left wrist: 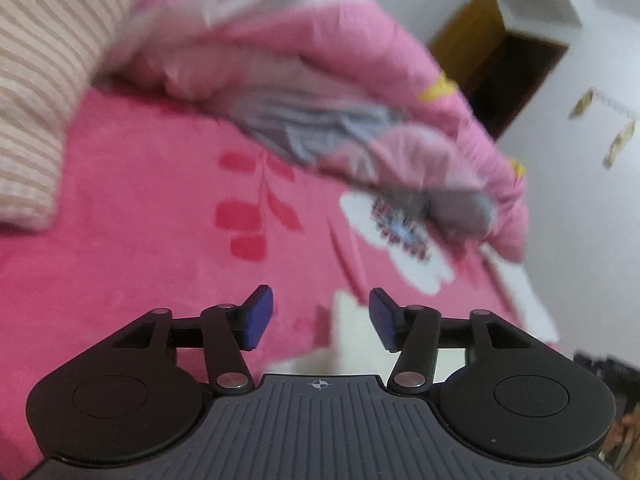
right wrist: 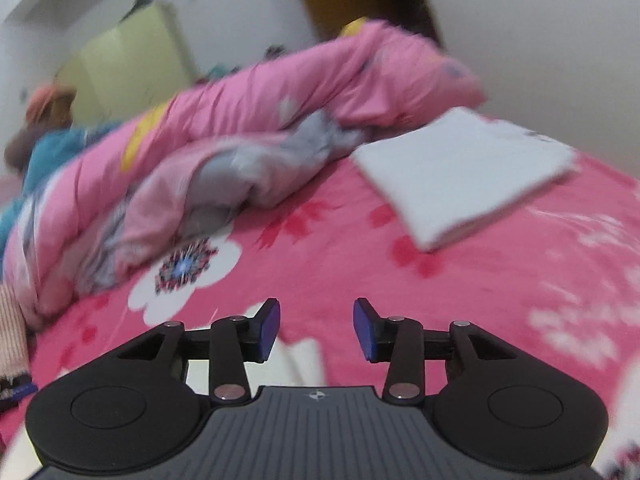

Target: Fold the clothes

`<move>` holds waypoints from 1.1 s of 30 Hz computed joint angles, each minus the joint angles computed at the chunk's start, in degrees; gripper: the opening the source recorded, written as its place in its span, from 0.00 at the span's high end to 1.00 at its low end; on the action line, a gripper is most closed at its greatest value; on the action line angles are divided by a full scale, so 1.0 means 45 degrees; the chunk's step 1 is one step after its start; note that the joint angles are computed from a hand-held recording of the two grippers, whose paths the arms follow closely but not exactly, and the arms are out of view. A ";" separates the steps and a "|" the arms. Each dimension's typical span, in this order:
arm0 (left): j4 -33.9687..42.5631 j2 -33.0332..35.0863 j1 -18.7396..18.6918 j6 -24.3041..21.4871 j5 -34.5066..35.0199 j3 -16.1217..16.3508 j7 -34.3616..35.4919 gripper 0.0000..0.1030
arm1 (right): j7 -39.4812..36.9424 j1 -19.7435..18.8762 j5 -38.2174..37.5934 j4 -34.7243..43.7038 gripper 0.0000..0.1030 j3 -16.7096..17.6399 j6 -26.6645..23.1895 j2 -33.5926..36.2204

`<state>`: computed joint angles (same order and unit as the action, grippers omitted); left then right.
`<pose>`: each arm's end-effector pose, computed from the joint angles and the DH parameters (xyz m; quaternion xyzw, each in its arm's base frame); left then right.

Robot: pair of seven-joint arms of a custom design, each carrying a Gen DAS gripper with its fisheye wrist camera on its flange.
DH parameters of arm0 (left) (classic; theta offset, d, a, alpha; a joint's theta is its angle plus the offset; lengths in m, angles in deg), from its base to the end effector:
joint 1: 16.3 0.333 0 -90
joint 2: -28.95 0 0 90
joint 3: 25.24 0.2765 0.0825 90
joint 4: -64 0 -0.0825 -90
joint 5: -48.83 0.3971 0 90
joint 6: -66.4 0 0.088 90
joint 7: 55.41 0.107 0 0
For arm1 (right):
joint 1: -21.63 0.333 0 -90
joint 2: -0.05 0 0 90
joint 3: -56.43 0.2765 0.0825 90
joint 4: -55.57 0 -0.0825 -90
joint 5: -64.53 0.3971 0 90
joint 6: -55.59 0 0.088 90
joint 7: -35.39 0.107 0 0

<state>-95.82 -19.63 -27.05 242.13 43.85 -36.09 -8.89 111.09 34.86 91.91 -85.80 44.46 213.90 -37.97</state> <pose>0.3578 -0.1397 0.5394 -0.7151 0.4541 -0.5056 0.1640 0.4424 -0.0234 0.5870 -0.5809 0.6487 -0.1839 0.4560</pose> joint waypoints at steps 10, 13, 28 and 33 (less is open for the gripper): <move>-0.0264 -0.2860 -0.1261 -0.2117 0.0815 -0.2145 -0.1616 0.29 | -0.0808 0.0371 0.0494 -0.3169 0.63 -0.0682 -0.1254 -0.4569; 0.0132 -0.2382 -0.1372 -0.2516 0.1304 -0.2855 -0.1980 0.29 | -0.1833 0.1253 0.0452 -0.3602 0.63 -0.0527 -0.1004 -0.5184; 0.0094 -0.1981 -0.0342 -0.2668 0.4038 -0.4505 -0.4641 0.18 | -0.3792 0.3806 -0.0642 -0.4878 0.63 -0.0410 0.3076 -0.3371; 0.0672 -0.1255 -0.0359 -0.2711 0.4174 -0.4389 -0.4801 0.00 | -0.3584 0.4207 -0.1000 -0.5105 0.62 -0.0907 0.3400 -0.3557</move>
